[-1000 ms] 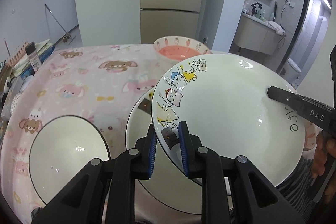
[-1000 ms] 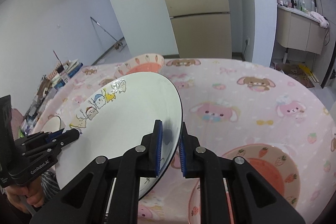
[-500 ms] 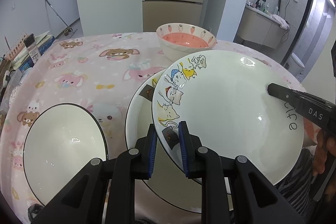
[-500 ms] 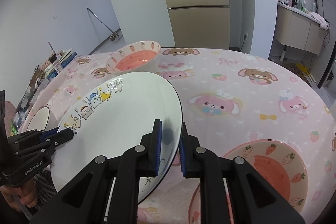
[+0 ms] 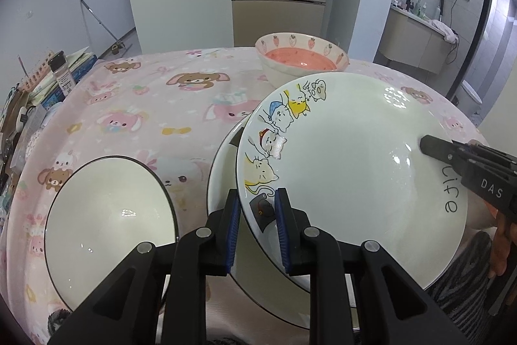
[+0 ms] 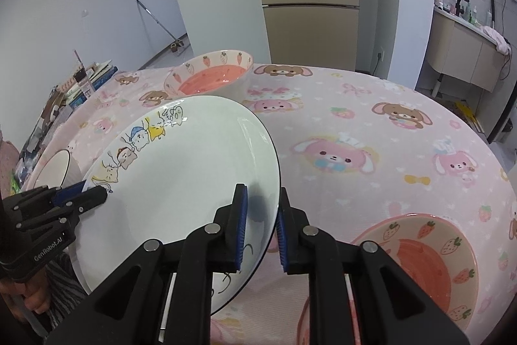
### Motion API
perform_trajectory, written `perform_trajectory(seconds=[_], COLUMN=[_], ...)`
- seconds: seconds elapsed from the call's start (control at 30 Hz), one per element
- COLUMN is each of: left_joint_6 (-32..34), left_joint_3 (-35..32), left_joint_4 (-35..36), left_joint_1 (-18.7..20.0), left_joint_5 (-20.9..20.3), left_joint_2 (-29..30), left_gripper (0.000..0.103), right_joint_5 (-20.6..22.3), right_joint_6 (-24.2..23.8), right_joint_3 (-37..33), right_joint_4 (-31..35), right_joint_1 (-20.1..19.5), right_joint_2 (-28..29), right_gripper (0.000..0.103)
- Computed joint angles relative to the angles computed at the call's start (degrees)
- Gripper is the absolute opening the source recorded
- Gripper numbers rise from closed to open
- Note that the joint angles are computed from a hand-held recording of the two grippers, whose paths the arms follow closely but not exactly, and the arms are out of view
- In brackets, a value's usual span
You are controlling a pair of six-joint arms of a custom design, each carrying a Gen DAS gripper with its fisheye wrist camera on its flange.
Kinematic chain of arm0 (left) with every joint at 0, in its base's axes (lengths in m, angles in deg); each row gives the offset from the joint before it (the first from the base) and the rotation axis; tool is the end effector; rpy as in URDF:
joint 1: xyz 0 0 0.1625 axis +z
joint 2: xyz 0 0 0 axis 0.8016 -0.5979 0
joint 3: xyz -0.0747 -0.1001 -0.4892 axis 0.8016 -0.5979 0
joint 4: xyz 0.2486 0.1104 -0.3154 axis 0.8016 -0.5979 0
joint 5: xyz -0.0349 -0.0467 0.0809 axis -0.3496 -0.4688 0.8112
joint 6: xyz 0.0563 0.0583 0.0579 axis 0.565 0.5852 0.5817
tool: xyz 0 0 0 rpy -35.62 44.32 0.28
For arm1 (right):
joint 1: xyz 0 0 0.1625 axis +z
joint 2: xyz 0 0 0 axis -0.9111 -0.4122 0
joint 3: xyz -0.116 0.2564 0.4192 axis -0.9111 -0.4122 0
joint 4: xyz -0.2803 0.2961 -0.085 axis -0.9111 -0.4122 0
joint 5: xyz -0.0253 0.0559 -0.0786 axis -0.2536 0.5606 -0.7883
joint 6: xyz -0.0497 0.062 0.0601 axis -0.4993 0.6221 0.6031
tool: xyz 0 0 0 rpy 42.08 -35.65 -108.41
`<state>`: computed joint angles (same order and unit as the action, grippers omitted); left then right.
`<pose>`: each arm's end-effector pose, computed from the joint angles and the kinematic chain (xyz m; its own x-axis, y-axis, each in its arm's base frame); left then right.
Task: Organize plates and bowls
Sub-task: 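Carry the 'life' plate with both grippers over the stacked white plates, then lower the 'life' plate onto the plate stack and open both grippers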
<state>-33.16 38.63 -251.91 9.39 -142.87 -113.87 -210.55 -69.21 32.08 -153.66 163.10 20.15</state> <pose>-0.1871 -0.7647 0.1220 -0.6275 0.5158 -0.5832 0.7110 0.6849 -0.1592 0.1566 -0.6840 0.1300 -0.7611 0.2461 0.6002 -0.2687 0.7224 -0.6371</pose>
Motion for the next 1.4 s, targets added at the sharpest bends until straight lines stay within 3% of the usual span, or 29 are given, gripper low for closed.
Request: perform_trajectory(seconds=[0.63,0.83,1.33,1.4], left_joint_6=[0.2,3.8,4.8,4.9], left_joint_3=[0.8,2.7,2.9,3.0], left_joint_4=[-1.3,-7.8,-7.1,-7.3], left_joint_1=[-0.3,-1.1,-0.9,-0.9], left_joint_5=[0.8,2.7,0.5,-0.1], left_joint_2=[-0.4,-0.5,-0.9,-1.0], left_gripper=[0.022,0.022,0.023,0.023], right_joint_5=[-0.1,0.0,-3.6,-3.4], right_joint_6=[-1.3,-1.9,-5.0,-3.7], right_joint_3=[-0.4,-0.6,-2.1,-1.9], right_joint_4=[0.1,1.5,2.3,3.2], right_joint_1=[0.0,0.1,1.1,0.9], right_joint_2=[0.4,0.4,2.0,1.7], right_gripper=[0.016,0.017,0.014,0.026])
